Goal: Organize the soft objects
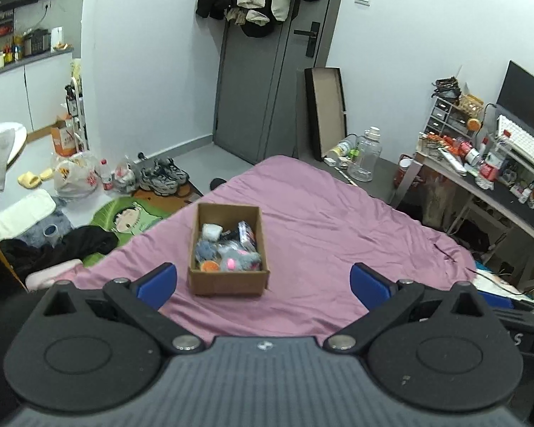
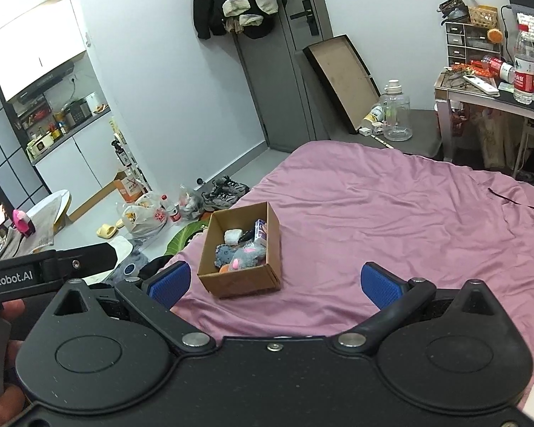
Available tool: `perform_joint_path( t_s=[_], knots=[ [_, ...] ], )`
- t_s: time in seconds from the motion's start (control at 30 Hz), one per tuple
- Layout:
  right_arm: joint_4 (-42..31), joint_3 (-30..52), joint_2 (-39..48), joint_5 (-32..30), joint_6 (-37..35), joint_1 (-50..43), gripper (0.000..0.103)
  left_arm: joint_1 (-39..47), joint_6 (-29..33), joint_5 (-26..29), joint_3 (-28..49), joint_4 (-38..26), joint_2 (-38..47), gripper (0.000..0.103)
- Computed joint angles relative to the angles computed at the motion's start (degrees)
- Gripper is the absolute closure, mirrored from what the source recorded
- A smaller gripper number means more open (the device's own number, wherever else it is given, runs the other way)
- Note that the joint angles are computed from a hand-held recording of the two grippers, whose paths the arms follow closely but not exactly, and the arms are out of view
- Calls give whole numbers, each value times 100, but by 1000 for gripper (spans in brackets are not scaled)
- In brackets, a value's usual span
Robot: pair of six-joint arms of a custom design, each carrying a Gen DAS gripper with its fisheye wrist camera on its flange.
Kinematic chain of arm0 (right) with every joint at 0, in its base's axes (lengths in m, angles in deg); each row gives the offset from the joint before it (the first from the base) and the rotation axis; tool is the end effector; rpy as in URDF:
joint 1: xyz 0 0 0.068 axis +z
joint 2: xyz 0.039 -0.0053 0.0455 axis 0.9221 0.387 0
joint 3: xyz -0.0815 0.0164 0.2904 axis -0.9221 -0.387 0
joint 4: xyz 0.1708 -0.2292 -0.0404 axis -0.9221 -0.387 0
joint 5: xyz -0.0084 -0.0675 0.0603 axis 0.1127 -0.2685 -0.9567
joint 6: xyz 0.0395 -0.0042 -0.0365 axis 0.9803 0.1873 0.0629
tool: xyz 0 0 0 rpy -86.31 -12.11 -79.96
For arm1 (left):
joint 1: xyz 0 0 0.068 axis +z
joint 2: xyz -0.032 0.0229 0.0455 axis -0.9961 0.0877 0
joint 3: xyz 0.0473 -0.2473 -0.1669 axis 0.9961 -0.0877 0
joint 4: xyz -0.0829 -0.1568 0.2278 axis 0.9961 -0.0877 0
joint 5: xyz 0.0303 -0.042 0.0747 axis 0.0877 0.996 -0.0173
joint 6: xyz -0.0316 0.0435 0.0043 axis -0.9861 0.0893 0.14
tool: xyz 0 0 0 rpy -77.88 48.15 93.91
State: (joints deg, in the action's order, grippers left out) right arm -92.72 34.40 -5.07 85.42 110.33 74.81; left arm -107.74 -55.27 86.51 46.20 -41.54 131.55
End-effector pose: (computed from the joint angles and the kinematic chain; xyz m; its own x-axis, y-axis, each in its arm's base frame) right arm 0.2740 0.0315 0.4791 -0.5420 0.3462 -0.7657 0.2268 0.9376 0.2634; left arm 0.3272 -0.1404 0.5196 -0.6191 0.1191 -0.7762 0.3663 0.9181 -0.1512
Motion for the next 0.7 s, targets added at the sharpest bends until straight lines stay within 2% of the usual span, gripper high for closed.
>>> perform_joint_path(
  t_s=[0.13,0.33,0.57,0.7],
  knots=[
    [-34,-89,-116,96,-82,104,0,-32,92,-72,-367,142,-250,0],
    [182,-505,-334,344,-59,299,0,48,122,-170,-1319,740,-731,0],
    [467,-961,-414,357,-179,444,0,83,429,-246,-1752,981,-789,0],
    [656,-1218,-467,416,29,430,0,106,529,-220,-1966,1206,-780,0]
  ],
)
